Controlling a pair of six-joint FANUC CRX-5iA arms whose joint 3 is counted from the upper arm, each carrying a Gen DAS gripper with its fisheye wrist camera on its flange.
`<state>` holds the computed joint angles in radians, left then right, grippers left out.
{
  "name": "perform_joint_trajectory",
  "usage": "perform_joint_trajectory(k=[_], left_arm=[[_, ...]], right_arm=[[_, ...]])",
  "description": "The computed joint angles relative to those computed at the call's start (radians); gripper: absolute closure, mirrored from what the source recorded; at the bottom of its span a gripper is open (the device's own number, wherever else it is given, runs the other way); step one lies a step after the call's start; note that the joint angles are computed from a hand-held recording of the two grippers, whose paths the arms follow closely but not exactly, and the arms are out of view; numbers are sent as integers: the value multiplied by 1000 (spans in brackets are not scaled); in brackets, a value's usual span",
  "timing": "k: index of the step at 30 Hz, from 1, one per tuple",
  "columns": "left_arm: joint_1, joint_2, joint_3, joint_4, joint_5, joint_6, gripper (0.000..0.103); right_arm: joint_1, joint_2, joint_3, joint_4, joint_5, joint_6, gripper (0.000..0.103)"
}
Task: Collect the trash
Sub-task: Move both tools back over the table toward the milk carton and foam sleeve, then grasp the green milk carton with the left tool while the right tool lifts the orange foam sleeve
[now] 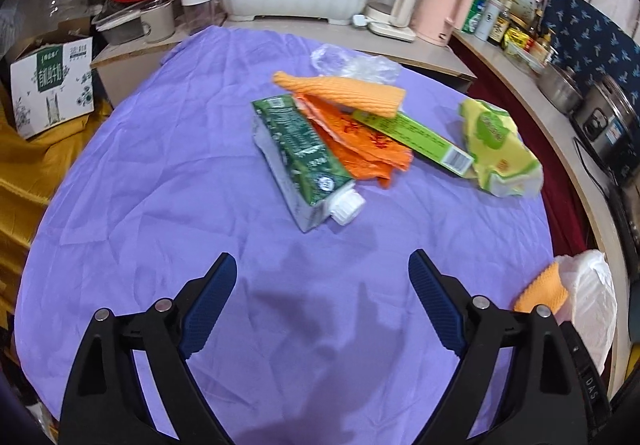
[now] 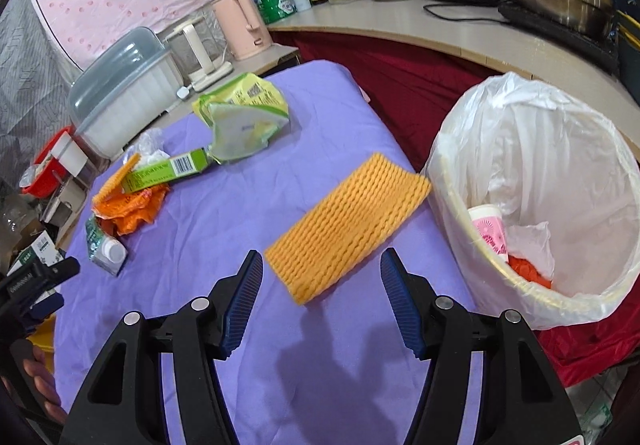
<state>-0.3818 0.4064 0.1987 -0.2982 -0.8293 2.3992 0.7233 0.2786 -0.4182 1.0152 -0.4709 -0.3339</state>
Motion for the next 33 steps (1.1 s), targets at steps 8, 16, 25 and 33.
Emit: perform_joint_trajectory(k=[8,16,25,33], left_arm=[[38,37,29,11,-4,10,16],[58,120,121,31,-24,-2,16],[94,173,148,97,-11,-68,38],[94,131,89,132,37,-113,56]], right_arm=[[-10,69,58,-85,16,69,43],[-24,128,133,-152,24,157,58],[-23,179,212,-225,31,249,85],[-20,181,215,-196,50,239,93]])
